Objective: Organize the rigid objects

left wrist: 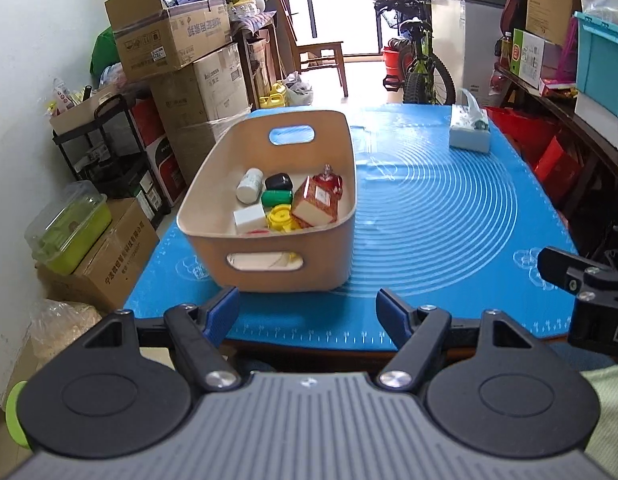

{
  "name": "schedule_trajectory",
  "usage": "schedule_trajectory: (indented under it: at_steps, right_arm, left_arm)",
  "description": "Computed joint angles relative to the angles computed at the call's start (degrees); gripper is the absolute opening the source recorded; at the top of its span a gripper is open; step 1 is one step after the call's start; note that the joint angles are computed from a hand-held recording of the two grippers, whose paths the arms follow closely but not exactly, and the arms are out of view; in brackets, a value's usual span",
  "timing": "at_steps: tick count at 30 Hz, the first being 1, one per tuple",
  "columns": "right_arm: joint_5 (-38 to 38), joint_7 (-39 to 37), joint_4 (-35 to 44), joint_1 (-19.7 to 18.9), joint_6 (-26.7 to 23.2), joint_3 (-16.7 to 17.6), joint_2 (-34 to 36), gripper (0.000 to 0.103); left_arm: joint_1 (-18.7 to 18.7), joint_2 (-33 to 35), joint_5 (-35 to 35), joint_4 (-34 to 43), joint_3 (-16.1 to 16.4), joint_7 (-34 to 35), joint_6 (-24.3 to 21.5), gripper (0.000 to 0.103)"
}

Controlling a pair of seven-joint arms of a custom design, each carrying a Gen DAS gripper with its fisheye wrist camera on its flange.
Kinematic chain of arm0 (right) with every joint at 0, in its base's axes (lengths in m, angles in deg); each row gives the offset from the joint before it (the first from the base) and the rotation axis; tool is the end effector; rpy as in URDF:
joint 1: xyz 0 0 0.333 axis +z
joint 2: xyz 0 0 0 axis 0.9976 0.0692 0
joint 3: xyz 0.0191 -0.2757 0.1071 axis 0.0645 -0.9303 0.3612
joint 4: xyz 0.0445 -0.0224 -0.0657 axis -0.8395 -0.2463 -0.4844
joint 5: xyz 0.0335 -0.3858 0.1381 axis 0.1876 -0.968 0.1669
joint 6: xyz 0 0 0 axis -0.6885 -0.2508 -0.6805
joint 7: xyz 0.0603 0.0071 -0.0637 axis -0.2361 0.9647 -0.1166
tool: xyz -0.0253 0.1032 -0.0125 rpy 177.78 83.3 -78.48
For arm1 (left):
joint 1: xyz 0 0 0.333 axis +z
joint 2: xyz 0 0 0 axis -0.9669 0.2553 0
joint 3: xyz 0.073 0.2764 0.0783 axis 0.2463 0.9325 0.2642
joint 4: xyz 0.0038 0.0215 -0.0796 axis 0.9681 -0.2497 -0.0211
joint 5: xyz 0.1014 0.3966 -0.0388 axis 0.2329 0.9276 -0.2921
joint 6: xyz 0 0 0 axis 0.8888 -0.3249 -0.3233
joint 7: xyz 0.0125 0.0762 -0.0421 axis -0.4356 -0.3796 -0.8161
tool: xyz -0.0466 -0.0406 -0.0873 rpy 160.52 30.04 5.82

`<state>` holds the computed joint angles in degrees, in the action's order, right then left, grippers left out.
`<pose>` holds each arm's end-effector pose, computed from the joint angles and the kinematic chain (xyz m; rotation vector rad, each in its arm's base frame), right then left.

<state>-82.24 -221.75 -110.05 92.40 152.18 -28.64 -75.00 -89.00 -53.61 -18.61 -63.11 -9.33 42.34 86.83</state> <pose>0.5613 0.1068 0.4684 -1.1653 2.0946 -1.0589 0.6721 -0.2549 0.4698 -1.1186 2.2085 -0.8579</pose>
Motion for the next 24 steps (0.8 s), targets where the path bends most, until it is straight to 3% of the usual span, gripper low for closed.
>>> schedule_trajectory:
  at_steps: [8, 14, 24]
  right_arm:
    - [-4.4, 6.41, -3.19, 1.05, 0.06, 1.27, -0.72, 0.101]
    - [-9.36, 9.24, -3.14, 2.59, -3.93, 2.22, -0.47, 0.101]
    - [-7.0, 5.17, -1.48, 3.74, -5.44, 1.53, 1.29, 0.101]
  left_arm:
    - [1.66, -0.37, -3.47, -3.57, -1.76, 3.44, 2.51, 0.076]
    - [2.08, -0.38, -5.84, -4.98, -2.35, 4.34, 4.7, 0.076]
    - [0.87, 0.19, -5.28, -4.82, -0.77, 2.81, 4.88, 0.076]
